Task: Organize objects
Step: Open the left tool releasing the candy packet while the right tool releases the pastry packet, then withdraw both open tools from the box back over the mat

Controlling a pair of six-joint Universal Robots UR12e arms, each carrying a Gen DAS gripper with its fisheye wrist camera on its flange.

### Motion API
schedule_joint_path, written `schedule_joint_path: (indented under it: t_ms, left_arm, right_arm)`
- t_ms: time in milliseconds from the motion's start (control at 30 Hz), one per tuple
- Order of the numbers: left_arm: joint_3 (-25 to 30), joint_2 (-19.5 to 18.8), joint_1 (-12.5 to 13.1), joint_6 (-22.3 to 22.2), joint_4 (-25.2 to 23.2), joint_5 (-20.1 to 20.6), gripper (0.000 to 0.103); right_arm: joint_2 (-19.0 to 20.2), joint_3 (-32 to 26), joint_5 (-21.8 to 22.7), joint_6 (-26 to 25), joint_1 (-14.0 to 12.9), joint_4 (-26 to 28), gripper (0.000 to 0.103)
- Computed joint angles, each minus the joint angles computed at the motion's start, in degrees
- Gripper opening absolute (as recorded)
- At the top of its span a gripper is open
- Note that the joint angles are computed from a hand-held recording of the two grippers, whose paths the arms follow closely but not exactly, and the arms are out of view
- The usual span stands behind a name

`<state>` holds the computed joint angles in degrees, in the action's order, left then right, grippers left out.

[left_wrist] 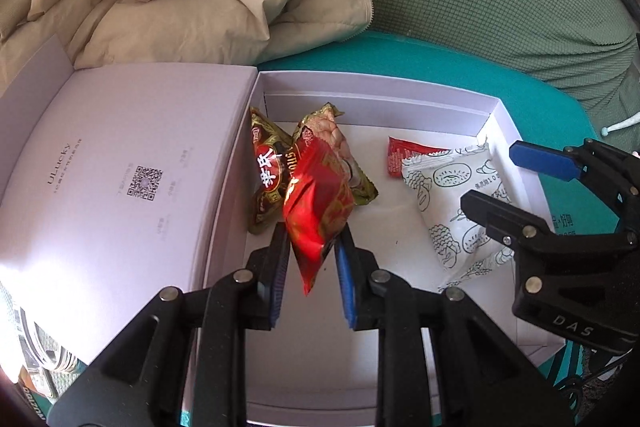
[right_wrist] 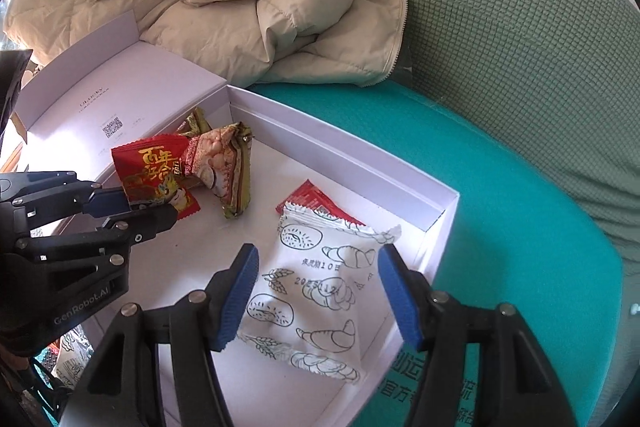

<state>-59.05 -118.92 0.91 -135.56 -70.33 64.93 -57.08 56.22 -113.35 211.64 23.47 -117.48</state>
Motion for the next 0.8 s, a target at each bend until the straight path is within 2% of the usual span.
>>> schedule_joint_path:
  t_ms: [133,300,533,633,800]
  left_arm:
    - [-0.16,0.92,0.57,-1.05,1.35,-0.89,0.028]
    - [-1.06,2.51,1.37,-2.14,4.39,-2.92,0.054]
    - [-0.59,3.64,2.05,-3.71,6.49,-4.97,0.061]
    - [-0.29,4.15,2.62,-4.4,6.93,-6.24,0.064]
    - [-0.77,5.08,3.29,-5.59,10.55,-6.88,0.08]
  right_arm:
    - [-0.6,-0.25,-0.78,0.3,0.41,-0.21,0.063]
    - [-1.29,-0.86,-2.9,0.23,1.16,-0.65,0.063]
    - [-1.84,-2.5,-6.2,0.67,2.17,-0.33,0.063]
    - [-2.21,-2.68,-7.5,0.63,2.7,-1.38,0.067]
    - [-2.3,-4.14,-10.16,1.61,3.62,-1.11,0.074]
